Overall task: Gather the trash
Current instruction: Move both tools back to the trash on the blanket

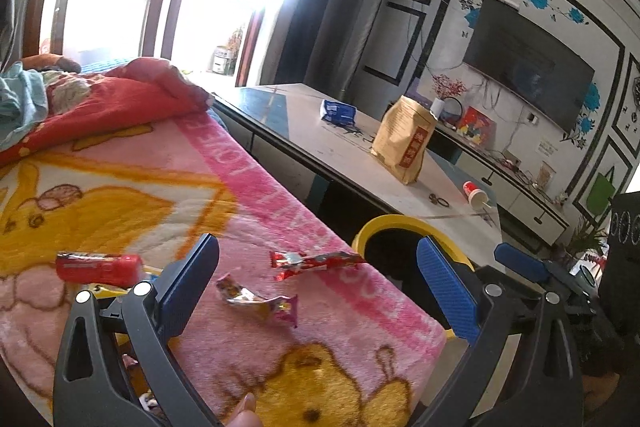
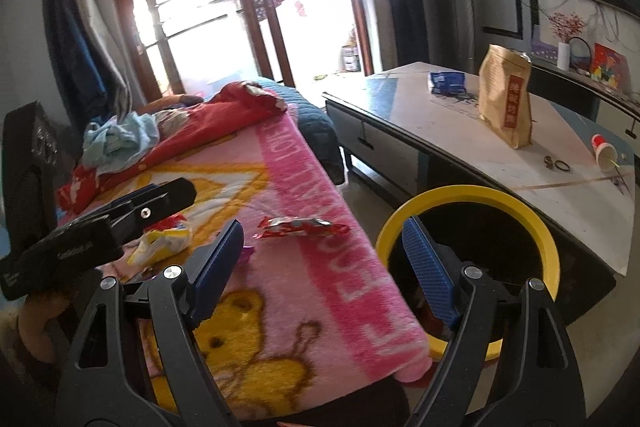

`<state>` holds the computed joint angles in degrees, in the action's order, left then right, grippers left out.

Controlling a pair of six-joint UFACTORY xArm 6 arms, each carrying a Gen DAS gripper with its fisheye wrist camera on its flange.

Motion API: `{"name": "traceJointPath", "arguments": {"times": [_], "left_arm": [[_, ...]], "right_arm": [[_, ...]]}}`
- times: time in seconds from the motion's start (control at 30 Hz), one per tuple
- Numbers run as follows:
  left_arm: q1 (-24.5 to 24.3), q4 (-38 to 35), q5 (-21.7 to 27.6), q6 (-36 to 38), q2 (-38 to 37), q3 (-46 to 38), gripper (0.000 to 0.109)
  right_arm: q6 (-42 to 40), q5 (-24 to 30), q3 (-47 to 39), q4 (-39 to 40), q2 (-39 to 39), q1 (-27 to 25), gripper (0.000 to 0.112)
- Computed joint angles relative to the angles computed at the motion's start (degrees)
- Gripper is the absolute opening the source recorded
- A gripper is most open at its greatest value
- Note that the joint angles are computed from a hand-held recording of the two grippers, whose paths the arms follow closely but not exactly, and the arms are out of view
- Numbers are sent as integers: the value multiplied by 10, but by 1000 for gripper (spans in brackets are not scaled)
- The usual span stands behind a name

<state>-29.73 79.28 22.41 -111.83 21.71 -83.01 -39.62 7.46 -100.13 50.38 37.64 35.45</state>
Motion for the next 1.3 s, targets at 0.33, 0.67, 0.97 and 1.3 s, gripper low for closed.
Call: {"name": "traceJointPath", "arguments": {"times": [0.33,0.67,0.97,1.3], "left_arm": [[13,24,16,-42,-45,58,96],[27,35,34,-65,-92,115,96],[41,30,49,-75,-131,170,96],[79,2,29,-85,-175,251,96]], "right_arm": [[-5,12,-2,-16,-1,20,74],[-2,31,-12,-39,6,39,74],[18,64,-32,-73,23,59,74],[41,119,-86,-106,65,80,74]]}}
